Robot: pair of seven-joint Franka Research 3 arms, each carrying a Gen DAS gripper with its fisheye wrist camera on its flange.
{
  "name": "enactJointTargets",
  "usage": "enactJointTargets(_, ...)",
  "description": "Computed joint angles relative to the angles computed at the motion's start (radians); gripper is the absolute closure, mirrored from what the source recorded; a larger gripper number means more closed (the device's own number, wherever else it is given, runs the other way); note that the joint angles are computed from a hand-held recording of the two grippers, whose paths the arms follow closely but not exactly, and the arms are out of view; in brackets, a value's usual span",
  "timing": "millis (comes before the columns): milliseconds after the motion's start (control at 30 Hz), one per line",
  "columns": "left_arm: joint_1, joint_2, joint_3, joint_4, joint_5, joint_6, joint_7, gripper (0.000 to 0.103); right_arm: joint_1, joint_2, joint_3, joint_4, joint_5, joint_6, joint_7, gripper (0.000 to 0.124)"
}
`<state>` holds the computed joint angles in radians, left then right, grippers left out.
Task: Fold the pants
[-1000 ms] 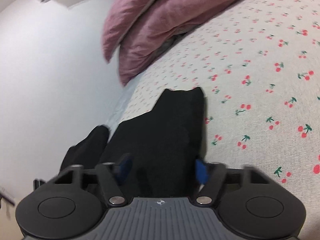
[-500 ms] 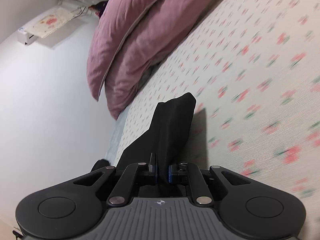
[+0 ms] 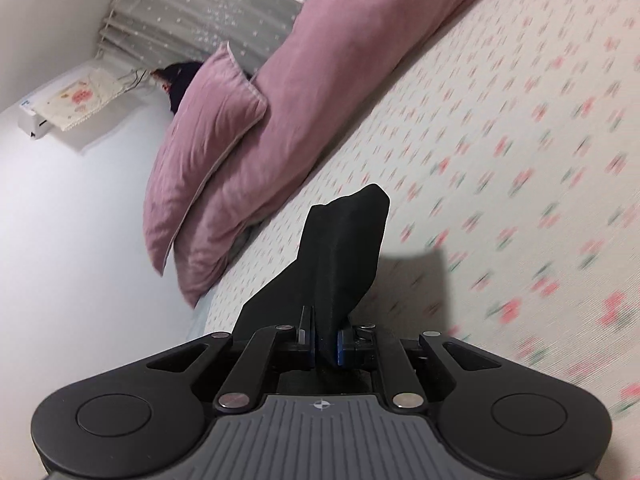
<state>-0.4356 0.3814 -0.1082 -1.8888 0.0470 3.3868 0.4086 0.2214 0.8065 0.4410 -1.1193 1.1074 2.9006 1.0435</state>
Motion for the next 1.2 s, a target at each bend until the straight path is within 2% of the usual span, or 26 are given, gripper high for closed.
enactJointTargets(100, 0.003, 0.070, -0.025, 0.109, 0.023, -0.033, 0.002, 0.085, -0.004, 0.021, -0.002, 0.041, 0.006, 0.019, 0.000, 0.112)
enactJointTargets(200, -0.001, 0.133, -0.033, 0.211, 0.047, -0.068, 0.000, 0.085, -0.028, 0.051, 0.023, 0.078, 0.030, 0.035, -0.043, 0.112)
enactJointTargets(300, 0.004, 0.199, -0.043, 0.321, 0.079, -0.116, 0.007, 0.085, -0.001, 0.104, -0.024, 0.167, -0.034, 0.031, 0.016, 0.112)
enactJointTargets(367, -0.012, 0.236, -0.023, 0.381, 0.104, -0.146, 0.015, 0.084, 0.019, 0.164, -0.047, 0.250, -0.153, 0.034, 0.096, 0.110)
enactJointTargets(400, -0.018, 0.256, -0.014, 0.412, 0.114, -0.163, 0.017, 0.084, 0.029, 0.157, -0.087, 0.240, -0.143, 0.039, 0.085, 0.105)
enactJointTargets(433, -0.022, 0.285, -0.007, 0.459, 0.121, -0.198, 0.018, 0.083, 0.062, 0.161, -0.161, 0.243, -0.180, 0.045, 0.143, 0.102)
enactJointTargets(500, -0.040, 0.320, 0.019, 0.514, 0.131, -0.259, -0.004, 0.080, 0.136, 0.197, -0.336, 0.282, -0.380, 0.009, 0.403, 0.095)
enactJointTargets(533, -0.050, 0.327, 0.035, 0.521, 0.139, -0.261, -0.020, 0.077, 0.156, 0.218, -0.388, 0.313, -0.427, -0.019, 0.471, 0.093)
enactJointTargets(567, -0.054, 0.332, 0.042, 0.529, 0.148, -0.262, -0.032, 0.076, 0.165, 0.228, -0.411, 0.324, -0.445, -0.027, 0.496, 0.089)
enactJointTargets(733, -0.121, 0.297, 0.125, 0.530, 0.259, -0.347, -0.067, 0.071, 0.113, 0.142, -0.295, 0.183, -0.461, 0.057, 0.408, 0.071)
enactJointTargets(800, -0.156, 0.295, 0.162, 0.544, 0.276, -0.370, -0.077, 0.058, 0.109, 0.091, -0.284, 0.104, -0.483, 0.098, 0.403, 0.061)
enactJointTargets(867, -0.196, 0.258, 0.213, 0.510, 0.365, -0.391, -0.170, 0.032, 0.102, 0.052, -0.272, 0.047, -0.510, 0.121, 0.399, 0.057)
enactJointTargets(933, -0.243, 0.220, 0.262, 0.474, 0.426, -0.414, -0.240, 0.020, 0.072, -0.004, -0.229, -0.046, -0.525, 0.151, 0.365, 0.055)
enactJointTargets(967, -0.263, 0.198, 0.278, 0.452, 0.456, -0.433, -0.270, 0.017, 0.070, -0.033, -0.229, -0.091, -0.540, 0.159, 0.362, 0.055)
enactJointTargets(1033, -0.265, 0.193, 0.258, 0.480, 0.485, -0.509, -0.267, 0.016, 0.079, -0.097, -0.253, -0.189, -0.576, 0.161, 0.368, 0.052)
enactJointTargets(1100, -0.250, 0.170, 0.216, 0.472, 0.511, -0.565, -0.230, 0.014, 0.129, -0.152, -0.333, -0.268, -0.631, 0.135, 0.421, 0.051)
enactJointTargets(1133, -0.237, 0.155, 0.189, 0.459, 0.520, -0.583, -0.208, 0.014, 0.137, -0.171, -0.346, -0.295, -0.654, 0.115, 0.438, 0.051)
enactJointTargets(1200, -0.205, 0.131, 0.134, 0.424, 0.527, -0.589, -0.174, 0.014, 0.089, -0.198, -0.287, -0.344, -0.653, 0.094, 0.401, 0.051)
